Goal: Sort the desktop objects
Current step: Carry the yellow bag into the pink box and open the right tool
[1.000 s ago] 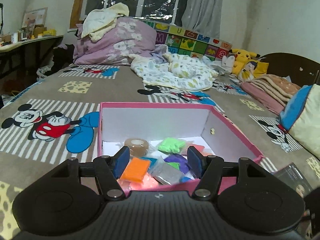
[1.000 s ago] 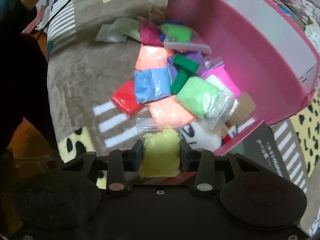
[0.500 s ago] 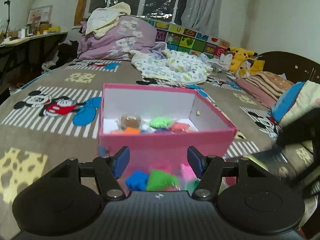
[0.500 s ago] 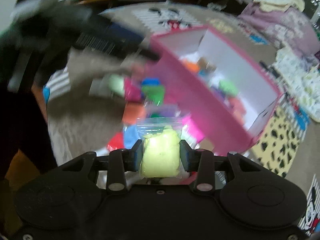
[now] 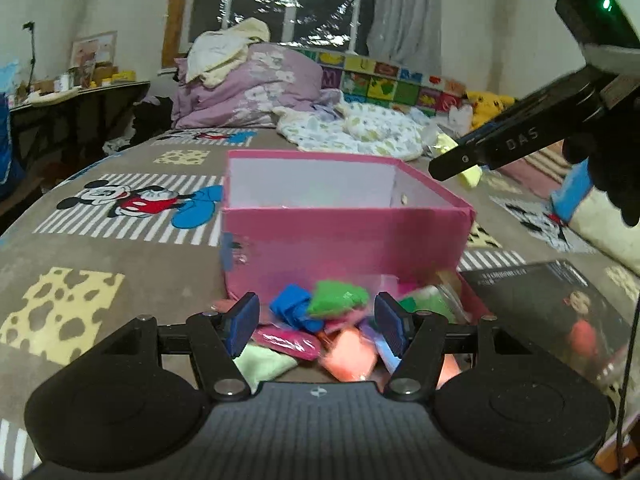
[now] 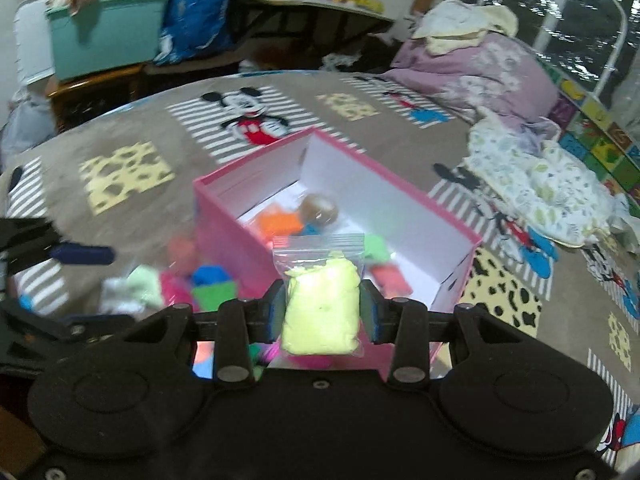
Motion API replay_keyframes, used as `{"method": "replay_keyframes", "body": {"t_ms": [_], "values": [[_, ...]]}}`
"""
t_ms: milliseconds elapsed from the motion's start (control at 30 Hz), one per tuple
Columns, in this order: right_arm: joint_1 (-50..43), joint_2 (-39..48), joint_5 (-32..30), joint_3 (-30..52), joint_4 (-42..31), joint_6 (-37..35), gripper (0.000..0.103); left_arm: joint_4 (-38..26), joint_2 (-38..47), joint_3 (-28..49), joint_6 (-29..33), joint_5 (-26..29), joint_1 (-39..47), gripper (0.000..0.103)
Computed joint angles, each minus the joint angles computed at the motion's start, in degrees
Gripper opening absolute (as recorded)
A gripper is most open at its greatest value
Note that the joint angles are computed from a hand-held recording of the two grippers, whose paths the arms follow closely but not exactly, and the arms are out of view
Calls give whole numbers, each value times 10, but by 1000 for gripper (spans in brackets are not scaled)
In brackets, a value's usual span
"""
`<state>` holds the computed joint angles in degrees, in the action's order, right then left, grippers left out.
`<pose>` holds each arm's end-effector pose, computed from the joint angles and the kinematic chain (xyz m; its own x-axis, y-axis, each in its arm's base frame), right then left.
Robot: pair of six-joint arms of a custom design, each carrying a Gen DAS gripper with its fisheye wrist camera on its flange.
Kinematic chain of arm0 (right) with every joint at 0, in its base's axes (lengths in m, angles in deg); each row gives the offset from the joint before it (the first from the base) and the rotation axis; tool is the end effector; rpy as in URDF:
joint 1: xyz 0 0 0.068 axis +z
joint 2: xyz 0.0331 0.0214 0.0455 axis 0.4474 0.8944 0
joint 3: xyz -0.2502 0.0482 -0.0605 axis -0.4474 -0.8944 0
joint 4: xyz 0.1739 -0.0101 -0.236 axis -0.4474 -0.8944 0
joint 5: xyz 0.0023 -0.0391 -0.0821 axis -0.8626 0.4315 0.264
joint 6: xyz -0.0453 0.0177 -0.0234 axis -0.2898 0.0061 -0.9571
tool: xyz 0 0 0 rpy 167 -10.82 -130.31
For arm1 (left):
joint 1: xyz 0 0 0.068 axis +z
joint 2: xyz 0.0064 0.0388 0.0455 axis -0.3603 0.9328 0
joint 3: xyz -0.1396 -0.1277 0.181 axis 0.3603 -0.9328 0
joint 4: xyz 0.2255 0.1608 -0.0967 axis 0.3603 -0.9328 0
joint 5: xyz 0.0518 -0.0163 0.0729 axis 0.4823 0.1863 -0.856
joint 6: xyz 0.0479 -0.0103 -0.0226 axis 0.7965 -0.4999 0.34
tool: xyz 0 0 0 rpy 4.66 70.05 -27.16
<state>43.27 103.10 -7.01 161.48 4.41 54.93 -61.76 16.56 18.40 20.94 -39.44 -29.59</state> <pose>0.3663 0.1097 0.3046 -0.5179 -0.4976 -0.6958 -0.4822 0.8417 -0.2430 0.2657 -0.0456 0.1966 -0.4852 0.0403 -0.8735 0.2721 0.9563 -0.1071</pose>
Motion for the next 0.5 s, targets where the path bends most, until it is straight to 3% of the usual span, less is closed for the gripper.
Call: {"method": "replay_keyframes", "body": {"t_ms": [300, 500], "values": [[-18, 112, 21, 79, 50, 71, 38, 51, 62, 13, -23, 23, 39, 63], [-30, 195, 30, 150, 43, 109, 38, 67, 114, 34, -24, 33, 41, 63]]}}
